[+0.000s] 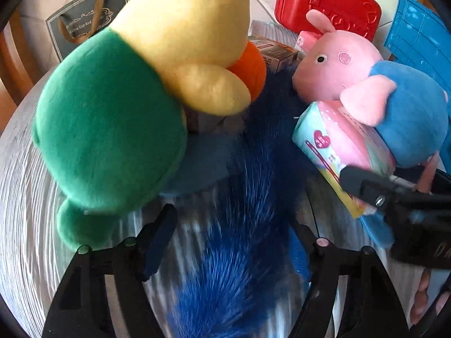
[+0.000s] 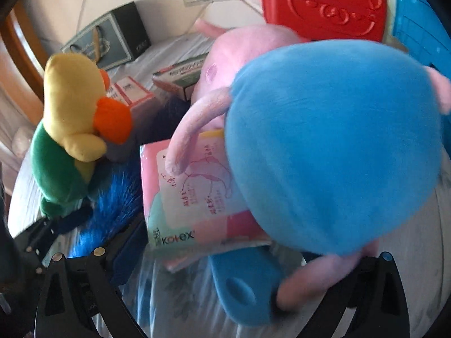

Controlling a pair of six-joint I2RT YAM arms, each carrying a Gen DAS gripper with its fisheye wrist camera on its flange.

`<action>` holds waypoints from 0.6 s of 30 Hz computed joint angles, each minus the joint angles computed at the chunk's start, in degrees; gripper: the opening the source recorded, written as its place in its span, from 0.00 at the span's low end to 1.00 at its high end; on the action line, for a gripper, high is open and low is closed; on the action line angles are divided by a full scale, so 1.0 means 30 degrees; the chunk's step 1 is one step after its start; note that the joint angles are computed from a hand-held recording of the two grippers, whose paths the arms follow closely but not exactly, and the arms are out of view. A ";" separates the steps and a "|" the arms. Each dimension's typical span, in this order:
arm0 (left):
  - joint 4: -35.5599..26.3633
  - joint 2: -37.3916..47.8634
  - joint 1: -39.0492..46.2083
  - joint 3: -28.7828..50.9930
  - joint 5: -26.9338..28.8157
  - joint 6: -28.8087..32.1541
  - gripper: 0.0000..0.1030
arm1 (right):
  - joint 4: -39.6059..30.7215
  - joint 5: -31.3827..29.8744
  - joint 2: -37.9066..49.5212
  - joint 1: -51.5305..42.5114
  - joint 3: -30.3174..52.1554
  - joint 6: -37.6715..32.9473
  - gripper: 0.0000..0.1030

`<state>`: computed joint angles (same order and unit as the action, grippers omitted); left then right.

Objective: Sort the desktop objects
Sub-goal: 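Grasp the blue feather duster with the left tool while the right tool grasps the pink pad pack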

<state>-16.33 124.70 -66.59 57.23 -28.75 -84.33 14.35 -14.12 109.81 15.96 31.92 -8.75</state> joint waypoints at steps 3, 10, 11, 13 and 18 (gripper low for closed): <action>-0.0447 0.0135 0.0047 0.0410 -0.0007 0.0037 0.54 | 0.0452 0.0864 0.0039 0.0696 -0.0234 0.0074 0.74; -0.1644 0.0671 -0.1327 0.1704 -0.0285 -0.1348 0.24 | 0.0026 0.0820 -0.1335 0.0331 -0.1483 -0.0256 0.71; -0.1744 0.0668 -0.1661 0.1712 -0.0267 -0.1790 0.24 | 0.0059 0.0874 -0.1624 0.0202 -0.1849 -0.0455 0.71; -0.2245 0.0533 -0.2216 0.1754 -0.0223 -0.2649 0.23 | 0.0375 0.1032 -0.2377 -0.0133 -0.2933 -0.0966 0.71; -0.3624 0.0574 -0.3833 0.2315 -0.0206 -0.4919 0.22 | 0.0909 0.1518 -0.4081 -0.0806 -0.5153 -0.2239 0.71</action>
<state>-27.20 126.43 -78.09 64.18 -29.37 -99.08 17.07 -9.57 97.57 13.54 16.46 -15.46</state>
